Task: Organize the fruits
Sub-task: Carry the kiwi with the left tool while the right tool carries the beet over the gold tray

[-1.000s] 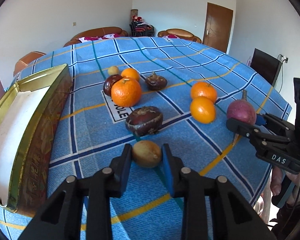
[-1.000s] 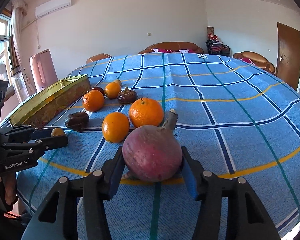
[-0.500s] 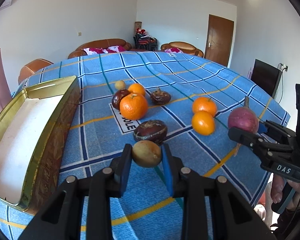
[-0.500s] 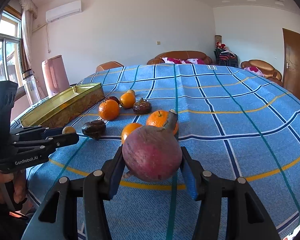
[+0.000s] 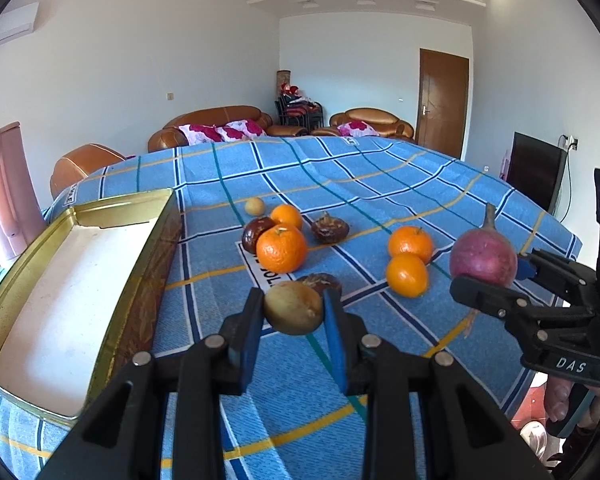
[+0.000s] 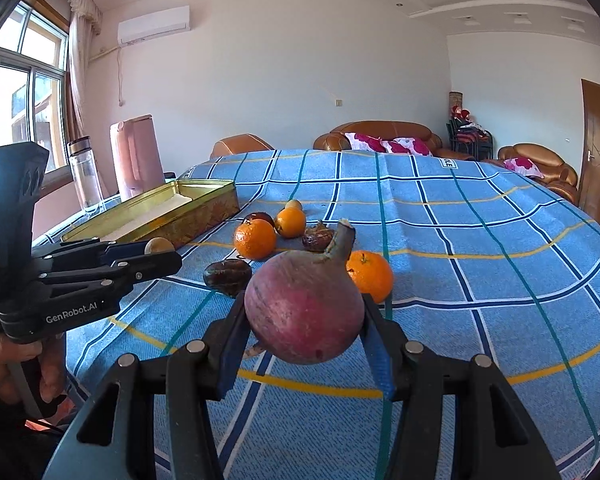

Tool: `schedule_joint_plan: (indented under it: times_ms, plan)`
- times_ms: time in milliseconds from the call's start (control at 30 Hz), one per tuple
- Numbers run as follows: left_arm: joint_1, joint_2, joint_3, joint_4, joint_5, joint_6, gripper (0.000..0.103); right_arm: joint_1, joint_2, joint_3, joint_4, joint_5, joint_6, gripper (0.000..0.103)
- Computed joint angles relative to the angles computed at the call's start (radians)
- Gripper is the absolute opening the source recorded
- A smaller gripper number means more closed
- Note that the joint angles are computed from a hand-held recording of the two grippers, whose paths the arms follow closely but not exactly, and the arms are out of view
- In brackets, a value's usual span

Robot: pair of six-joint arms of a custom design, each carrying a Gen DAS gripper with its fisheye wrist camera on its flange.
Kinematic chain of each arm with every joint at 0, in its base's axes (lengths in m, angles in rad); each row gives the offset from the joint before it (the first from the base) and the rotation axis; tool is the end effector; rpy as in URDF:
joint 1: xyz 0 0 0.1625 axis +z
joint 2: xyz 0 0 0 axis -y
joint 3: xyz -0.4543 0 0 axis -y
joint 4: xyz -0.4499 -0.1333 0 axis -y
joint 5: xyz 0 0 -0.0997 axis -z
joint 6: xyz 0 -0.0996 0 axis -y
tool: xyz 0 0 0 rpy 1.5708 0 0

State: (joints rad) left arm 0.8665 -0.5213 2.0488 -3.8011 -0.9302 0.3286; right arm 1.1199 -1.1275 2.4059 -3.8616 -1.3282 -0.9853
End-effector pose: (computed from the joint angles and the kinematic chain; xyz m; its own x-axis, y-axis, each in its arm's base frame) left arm -0.2034 -0.5372 -0.0572 -0.6556 0.4004 -0.6402 0.7455 0.4778 -0.4646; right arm -0.0587 -0.4820 0.1754 -0.7243 -0.2650 0.6365 -0.6746 0.4632 -0.5748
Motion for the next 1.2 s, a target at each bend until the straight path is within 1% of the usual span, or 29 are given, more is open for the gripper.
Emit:
schedule_joint_plan:
  times_ms: [167,700,1200]
  plan:
    - [-0.006,0.004,0.002,-0.042,0.014,0.019,0.031,0.008,0.005,0.007,-0.021,0.023,-0.019,0.055]
    - [-0.013,0.003,0.012,-0.159,0.040,0.071,0.031,0.059,0.018,-0.004,-0.016,0.029,-0.052,0.055]
    - [-0.008,-0.006,0.014,-0.214,0.057,0.098,0.031,0.097,0.022,-0.018,0.003,0.028,-0.073,0.055]
